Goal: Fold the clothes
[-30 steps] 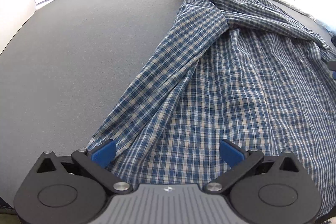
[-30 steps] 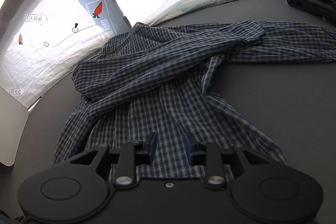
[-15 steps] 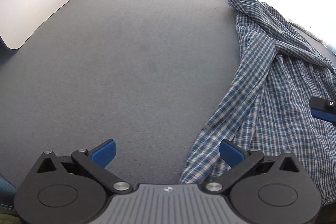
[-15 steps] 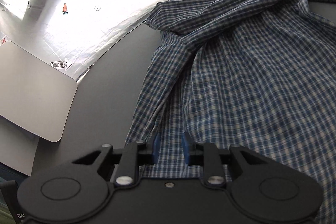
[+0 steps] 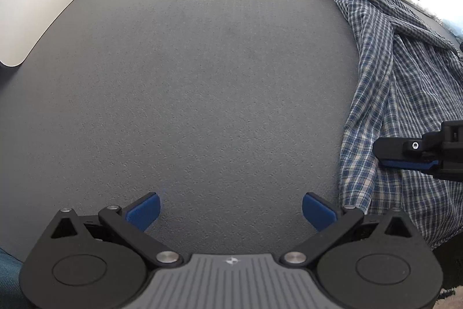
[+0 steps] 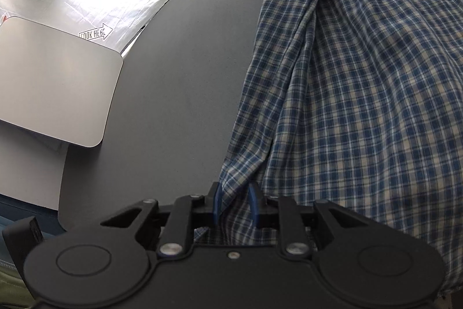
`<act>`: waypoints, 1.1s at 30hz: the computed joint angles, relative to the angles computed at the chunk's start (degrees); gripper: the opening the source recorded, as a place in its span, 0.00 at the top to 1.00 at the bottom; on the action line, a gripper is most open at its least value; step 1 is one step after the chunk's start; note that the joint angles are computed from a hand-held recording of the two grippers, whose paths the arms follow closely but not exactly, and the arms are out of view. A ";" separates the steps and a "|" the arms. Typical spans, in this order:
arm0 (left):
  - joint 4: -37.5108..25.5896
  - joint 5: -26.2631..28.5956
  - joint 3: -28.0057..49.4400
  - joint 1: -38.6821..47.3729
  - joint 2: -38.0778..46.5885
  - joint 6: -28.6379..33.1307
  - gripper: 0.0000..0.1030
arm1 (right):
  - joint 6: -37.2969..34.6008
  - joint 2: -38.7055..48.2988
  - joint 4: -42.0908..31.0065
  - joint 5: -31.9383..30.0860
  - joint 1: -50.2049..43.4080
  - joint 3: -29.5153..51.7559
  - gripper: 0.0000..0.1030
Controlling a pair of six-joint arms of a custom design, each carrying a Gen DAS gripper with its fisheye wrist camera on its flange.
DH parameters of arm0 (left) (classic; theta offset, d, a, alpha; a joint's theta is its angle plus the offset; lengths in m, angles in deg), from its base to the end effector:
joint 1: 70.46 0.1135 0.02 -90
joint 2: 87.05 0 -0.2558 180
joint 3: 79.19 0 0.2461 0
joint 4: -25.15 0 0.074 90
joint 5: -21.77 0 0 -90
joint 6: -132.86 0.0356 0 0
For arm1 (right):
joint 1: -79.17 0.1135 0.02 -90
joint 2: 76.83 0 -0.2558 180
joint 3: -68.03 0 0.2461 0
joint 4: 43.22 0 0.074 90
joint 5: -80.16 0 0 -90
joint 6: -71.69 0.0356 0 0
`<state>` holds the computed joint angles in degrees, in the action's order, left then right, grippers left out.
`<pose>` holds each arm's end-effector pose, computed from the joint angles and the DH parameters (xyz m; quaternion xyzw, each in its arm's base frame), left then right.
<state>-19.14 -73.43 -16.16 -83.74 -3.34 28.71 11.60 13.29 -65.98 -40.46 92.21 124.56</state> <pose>0.2621 -0.0585 0.1817 -0.0172 0.9751 -0.0083 0.2208 0.2721 0.0816 0.1460 0.0598 0.9244 0.3374 0.1673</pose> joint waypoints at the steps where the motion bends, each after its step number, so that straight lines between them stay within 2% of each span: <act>1: 0.09 0.31 -0.05 0.21 0.15 0.43 0.00 | 0.77 -0.10 0.56 -0.24 0.09 -0.39 0.78; 6: 0.46 0.45 0.23 0.19 0.97 2.17 0.00 | 1.11 0.23 1.41 -0.16 1.20 -0.51 0.78; 10: 0.39 -0.19 0.12 -0.53 0.88 2.64 0.00 | 0.79 -0.58 3.20 -0.86 1.19 -1.66 0.96; 15: 0.32 -1.07 -0.08 -1.78 0.04 0.65 0.00 | -2.42 -3.79 2.30 -3.30 -1.59 -2.84 0.99; 19: 0.22 -3.21 1.11 -4.86 0.36 -2.30 0.00 | -8.21 -5.84 -0.51 -6.21 -6.14 -2.54 1.00; 26: -0.05 -8.00 6.74 -13.83 4.64 -8.62 0.00 | -22.03 -10.97 -10.34 -10.23 -17.00 -0.94 1.00; 33: -1.00 -10.53 14.55 -23.23 11.70 -13.04 0.00 | -33.80 -9.53 -21.08 -14.57 -31.03 2.57 1.00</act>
<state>-20.15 -83.96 -1.61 -106.98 8.36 15.67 -22.20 3.76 -87.06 -55.03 61.19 127.13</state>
